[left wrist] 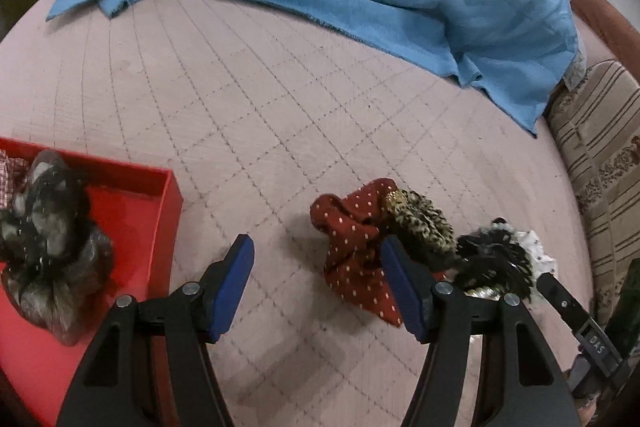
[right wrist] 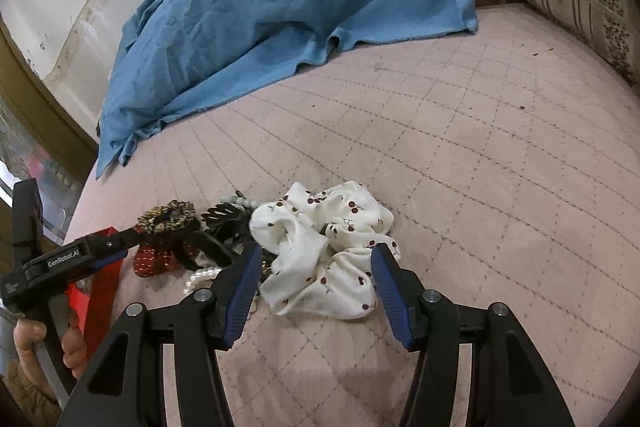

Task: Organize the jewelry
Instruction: 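Grasp red polka-dot scrunchie with left tool while right grasps white scrunchie, then carry both scrunchies into the red tray and open both tools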

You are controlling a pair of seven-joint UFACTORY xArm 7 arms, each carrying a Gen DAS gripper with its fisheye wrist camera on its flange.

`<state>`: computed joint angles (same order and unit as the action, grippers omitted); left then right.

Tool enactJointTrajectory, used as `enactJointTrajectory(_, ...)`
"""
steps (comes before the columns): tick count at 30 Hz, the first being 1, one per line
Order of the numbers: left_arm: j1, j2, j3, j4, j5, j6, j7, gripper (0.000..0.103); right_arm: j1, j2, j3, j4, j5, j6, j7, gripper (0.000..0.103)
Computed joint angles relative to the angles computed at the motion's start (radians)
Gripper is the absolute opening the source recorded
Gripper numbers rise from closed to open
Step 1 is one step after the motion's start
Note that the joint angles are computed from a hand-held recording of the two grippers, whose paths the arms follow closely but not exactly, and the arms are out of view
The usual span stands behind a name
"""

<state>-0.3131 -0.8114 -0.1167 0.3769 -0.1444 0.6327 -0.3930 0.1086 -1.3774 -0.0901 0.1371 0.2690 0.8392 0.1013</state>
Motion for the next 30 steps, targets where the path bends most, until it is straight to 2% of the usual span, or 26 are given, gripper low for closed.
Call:
enactJointTrajectory(2,-0.032,0.026,0.023,0.005,-0.025,-0.022,0.028,0.064,0.0,0.015,-0.01,-0.006,0.004,-0.013,-0.004,0.06)
enactJointTrajectory(3,-0.04,0.035,0.029,0.007,-0.037,-0.028,0.033,0.057,-0.001,0.02,-0.015,-0.009,0.006,-0.019,-0.006,0.059)
enactJointTrajectory(5,-0.049,0.063,0.023,0.015,-0.046,-0.033,0.043,0.035,-0.002,0.027,-0.023,-0.011,0.011,-0.029,-0.01,0.044)
enactJointTrajectory(6,-0.055,0.073,0.023,0.019,-0.049,-0.028,0.05,0.015,-0.001,0.03,-0.025,-0.012,0.013,-0.03,-0.013,0.038)
enactJointTrajectory(7,-0.062,0.083,0.021,0.023,-0.054,-0.02,0.055,0.008,0.0,0.032,-0.026,-0.011,0.014,-0.03,-0.016,0.029)
enactJointTrajectory(8,-0.06,0.081,0.014,0.022,-0.052,-0.019,0.053,0.008,0.002,0.034,-0.027,-0.011,0.016,-0.03,-0.02,0.022)
enactJointTrajectory(11,-0.05,0.044,-0.021,0.02,-0.029,-0.009,0.029,0.007,0.009,0.03,-0.03,-0.009,0.026,-0.032,-0.027,0.011)
enactJointTrajectory(16,-0.063,-0.072,-0.044,0.023,-0.008,0.056,0.003,0.007,-0.013,-0.027,-0.026,-0.016,0.027,-0.002,-0.01,0.007)
enactJointTrajectory(22,-0.085,-0.259,-0.055,0.019,0.001,0.163,-0.014,0.007,-0.071,-0.155,-0.05,-0.014,0.031,0.101,0.036,0.006)
enactJointTrajectory(27,-0.073,-0.457,-0.063,0.011,0.025,0.31,-0.019,0.007,-0.087,-0.281,-0.03,0.014,0.035,0.201,0.091,0.005)
enactJointTrajectory(30,-0.049,-0.578,-0.046,0.001,0.034,0.405,-0.017,0.007,-0.072,-0.336,-0.008,0.035,0.04,0.257,0.124,0.005)
